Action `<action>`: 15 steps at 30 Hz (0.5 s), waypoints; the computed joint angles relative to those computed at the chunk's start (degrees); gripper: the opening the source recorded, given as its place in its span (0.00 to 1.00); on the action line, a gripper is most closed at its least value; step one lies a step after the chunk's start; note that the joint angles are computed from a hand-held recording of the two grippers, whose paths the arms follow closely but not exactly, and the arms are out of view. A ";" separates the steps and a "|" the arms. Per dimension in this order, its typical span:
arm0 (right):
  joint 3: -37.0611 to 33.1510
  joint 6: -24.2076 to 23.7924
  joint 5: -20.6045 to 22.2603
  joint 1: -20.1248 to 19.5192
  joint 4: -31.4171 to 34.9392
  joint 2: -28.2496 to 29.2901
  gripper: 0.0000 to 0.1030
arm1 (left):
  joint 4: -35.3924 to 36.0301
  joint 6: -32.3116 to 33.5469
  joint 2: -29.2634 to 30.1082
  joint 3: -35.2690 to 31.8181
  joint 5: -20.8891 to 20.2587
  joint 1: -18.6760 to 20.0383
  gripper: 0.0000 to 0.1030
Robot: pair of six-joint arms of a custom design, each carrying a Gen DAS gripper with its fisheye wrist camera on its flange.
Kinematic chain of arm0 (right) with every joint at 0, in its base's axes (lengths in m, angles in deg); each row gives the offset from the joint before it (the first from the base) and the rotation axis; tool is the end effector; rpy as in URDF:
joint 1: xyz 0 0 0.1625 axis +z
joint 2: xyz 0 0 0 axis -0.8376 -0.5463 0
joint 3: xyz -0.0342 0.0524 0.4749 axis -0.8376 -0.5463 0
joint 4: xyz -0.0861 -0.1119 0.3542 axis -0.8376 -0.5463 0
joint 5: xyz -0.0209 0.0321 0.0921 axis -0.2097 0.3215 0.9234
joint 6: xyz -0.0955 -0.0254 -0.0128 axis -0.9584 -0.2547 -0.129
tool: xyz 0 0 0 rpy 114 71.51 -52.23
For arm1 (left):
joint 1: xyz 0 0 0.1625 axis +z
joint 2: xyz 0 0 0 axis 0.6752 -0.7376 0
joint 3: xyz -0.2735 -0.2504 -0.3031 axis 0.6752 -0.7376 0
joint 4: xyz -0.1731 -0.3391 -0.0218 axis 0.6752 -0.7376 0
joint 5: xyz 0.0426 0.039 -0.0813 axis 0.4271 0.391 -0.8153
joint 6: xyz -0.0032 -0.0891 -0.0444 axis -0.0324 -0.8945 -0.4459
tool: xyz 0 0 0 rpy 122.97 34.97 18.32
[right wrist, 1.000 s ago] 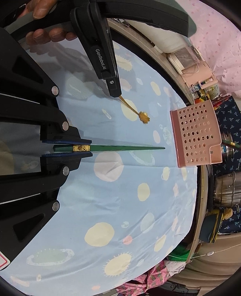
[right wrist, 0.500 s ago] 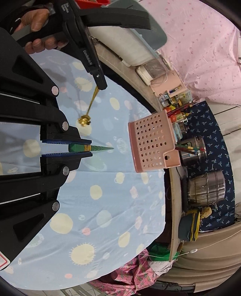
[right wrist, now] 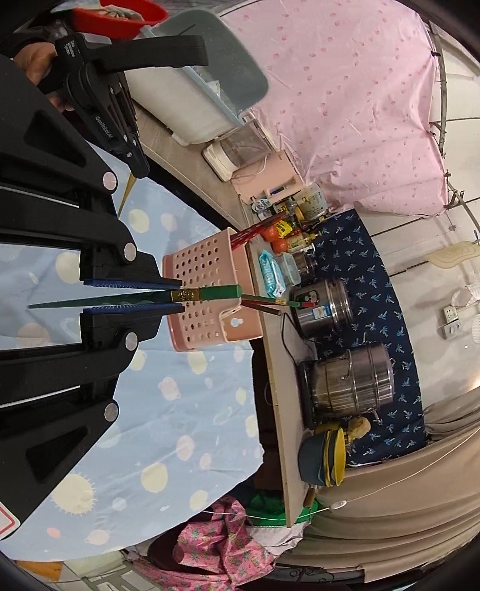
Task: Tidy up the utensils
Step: 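Lift and carry the green chopstick and gold spoon toward the pink basket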
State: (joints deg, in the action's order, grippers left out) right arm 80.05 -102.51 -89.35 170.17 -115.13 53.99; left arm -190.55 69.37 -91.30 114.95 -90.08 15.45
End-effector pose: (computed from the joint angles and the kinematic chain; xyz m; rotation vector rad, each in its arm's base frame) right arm 0.4265 -0.7361 0.1908 0.7138 -2.5248 1.2016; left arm -0.2096 -0.7295 0.3955 0.3371 2.2439 -1.0674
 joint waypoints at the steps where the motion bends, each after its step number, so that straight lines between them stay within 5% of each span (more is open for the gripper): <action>1: -1.38 -0.42 0.14 0.07 0.45 0.45 0.07 | 0.19 0.98 0.35 -1.17 -0.18 0.00 0.01; 10: -15.09 -0.99 3.92 0.38 5.27 5.11 0.07 | 1.86 8.03 4.15 -12.74 -1.27 0.04 0.01; 15: -32.92 -1.79 6.09 0.97 12.46 12.23 0.07 | 4.86 12.33 8.68 -24.00 -1.45 0.35 0.01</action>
